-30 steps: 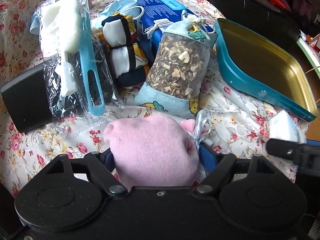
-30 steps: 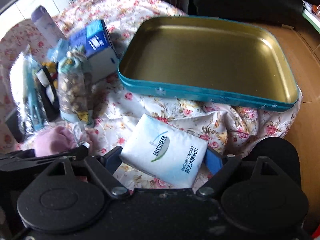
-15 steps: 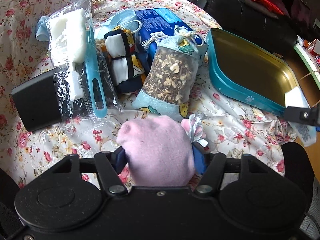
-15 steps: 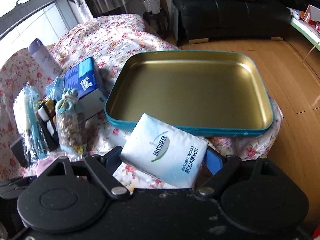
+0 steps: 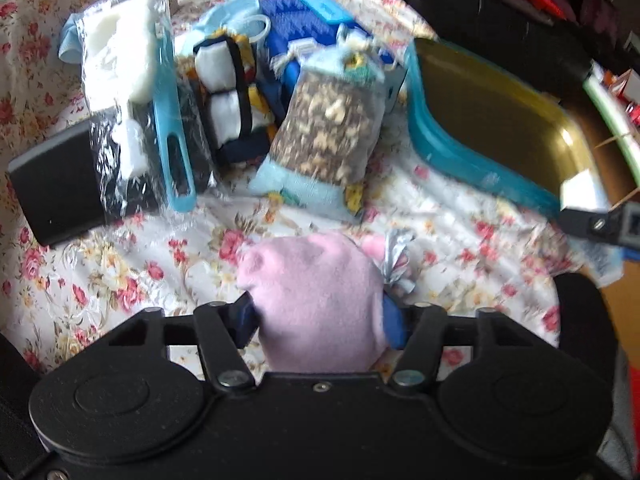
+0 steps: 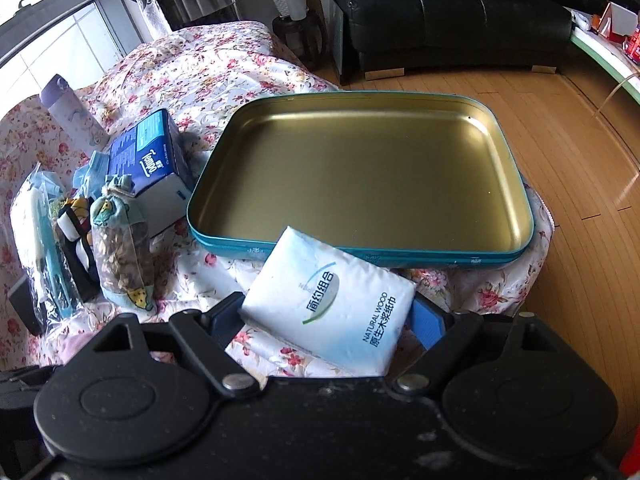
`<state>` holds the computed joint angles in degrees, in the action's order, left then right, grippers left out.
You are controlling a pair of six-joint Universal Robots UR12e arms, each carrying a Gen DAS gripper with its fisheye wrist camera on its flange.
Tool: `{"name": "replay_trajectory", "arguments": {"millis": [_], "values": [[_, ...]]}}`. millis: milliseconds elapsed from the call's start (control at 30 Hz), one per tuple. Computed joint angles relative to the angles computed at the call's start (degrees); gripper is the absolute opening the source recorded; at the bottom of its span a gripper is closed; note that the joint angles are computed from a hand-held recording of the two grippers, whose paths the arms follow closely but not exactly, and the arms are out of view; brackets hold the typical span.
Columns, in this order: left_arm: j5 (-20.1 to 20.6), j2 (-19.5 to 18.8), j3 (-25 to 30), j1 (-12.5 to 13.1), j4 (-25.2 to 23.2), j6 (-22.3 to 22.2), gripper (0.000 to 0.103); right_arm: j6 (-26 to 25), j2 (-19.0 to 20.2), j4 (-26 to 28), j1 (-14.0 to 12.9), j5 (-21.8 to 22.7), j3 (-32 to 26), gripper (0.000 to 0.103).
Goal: Organize soft objects
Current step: 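Carry the pouch with the left tool while the right tool drops the tissue pack into the tray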
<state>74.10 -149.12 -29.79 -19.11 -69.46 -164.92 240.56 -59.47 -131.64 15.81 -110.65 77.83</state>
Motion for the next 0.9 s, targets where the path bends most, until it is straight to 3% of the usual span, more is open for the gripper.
{"name": "replay_trajectory", "arguments": {"millis": [100,367,667,900], "values": [[-3.8,0.2,0.7,0.5,-0.7,-1.8,0.054,-0.3,0.0,-0.1,0.0,-0.5,-0.1,0.086],[-7.4,-0.1,3.4,0.1,1.2,-1.6,0.054,1.1,-0.3,1.0,-1.1,-5.0,-0.2,0.086],[-7.1,-2.4,8.2,-1.2,0.5,0.1,0.054,4.8,-0.4,4.0,-2.9,-10.1,0.5,0.087],[-6.1,-6.9,17.0,-2.3,-3.0,1.4,0.055,6.8,-0.9,3.5,-3.2,-9.1,2.6,0.087]]}}
